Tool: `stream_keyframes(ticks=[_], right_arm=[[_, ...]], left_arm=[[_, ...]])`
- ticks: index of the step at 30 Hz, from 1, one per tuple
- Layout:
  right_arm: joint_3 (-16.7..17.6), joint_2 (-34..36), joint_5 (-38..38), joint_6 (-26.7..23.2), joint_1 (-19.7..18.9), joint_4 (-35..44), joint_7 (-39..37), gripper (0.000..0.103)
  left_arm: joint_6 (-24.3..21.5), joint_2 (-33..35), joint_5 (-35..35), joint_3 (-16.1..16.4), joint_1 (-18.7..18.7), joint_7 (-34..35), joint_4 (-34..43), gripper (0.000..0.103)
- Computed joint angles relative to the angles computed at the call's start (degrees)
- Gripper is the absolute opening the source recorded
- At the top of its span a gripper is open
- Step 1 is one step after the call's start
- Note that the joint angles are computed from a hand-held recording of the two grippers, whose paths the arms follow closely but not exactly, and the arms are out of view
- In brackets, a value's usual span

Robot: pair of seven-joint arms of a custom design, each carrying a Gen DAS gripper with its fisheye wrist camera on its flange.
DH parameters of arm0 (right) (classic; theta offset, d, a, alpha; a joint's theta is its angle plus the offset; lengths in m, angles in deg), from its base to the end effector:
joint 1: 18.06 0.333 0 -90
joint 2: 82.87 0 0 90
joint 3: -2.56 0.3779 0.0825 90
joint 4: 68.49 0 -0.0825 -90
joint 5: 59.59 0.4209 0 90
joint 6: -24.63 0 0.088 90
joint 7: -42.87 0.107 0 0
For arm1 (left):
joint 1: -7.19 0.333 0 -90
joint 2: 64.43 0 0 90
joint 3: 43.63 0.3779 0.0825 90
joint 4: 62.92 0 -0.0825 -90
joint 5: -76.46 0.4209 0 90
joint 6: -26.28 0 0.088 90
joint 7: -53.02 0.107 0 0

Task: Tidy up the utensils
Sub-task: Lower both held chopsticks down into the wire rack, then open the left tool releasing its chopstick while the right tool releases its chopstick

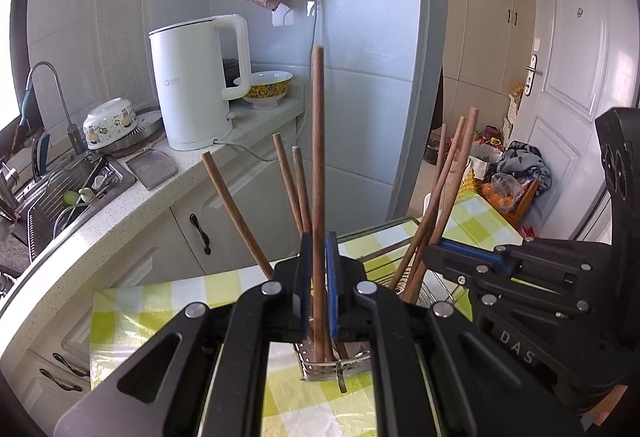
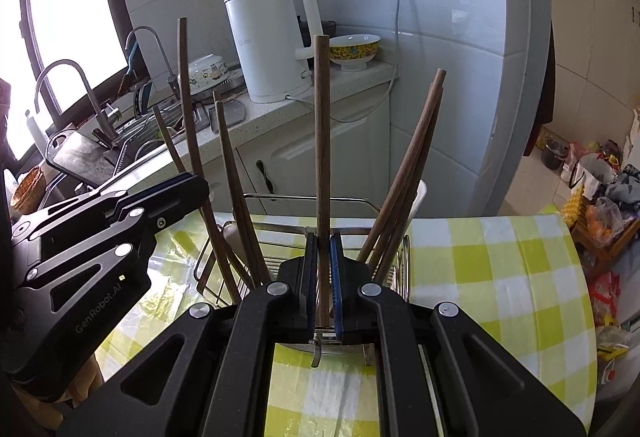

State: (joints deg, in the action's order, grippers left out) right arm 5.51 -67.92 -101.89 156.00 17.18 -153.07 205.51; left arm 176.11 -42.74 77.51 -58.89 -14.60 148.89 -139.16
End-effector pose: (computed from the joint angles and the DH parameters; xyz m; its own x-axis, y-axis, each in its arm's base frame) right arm 0.5926 0.4402 0.6497 -0.1937 -0.9692 -0.1523 -0.6360 0.2423 -0.7327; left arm 0.6501 -0.4302 0.6884 -0.6389 -0.7693 -0.0023 -0.4646 0.3881 -0.7960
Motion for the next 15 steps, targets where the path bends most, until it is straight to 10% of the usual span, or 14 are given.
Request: stream_keyframes(ticks=[15], right_arm=[[0.8, -2.9, -4.1, -0.7, 0.0, -3.2, 4.4, 0.027]], left_arm=[[2.9, -3.2, -2.3, -0.7, 1.7, 1.7, -4.4, 0.014]])
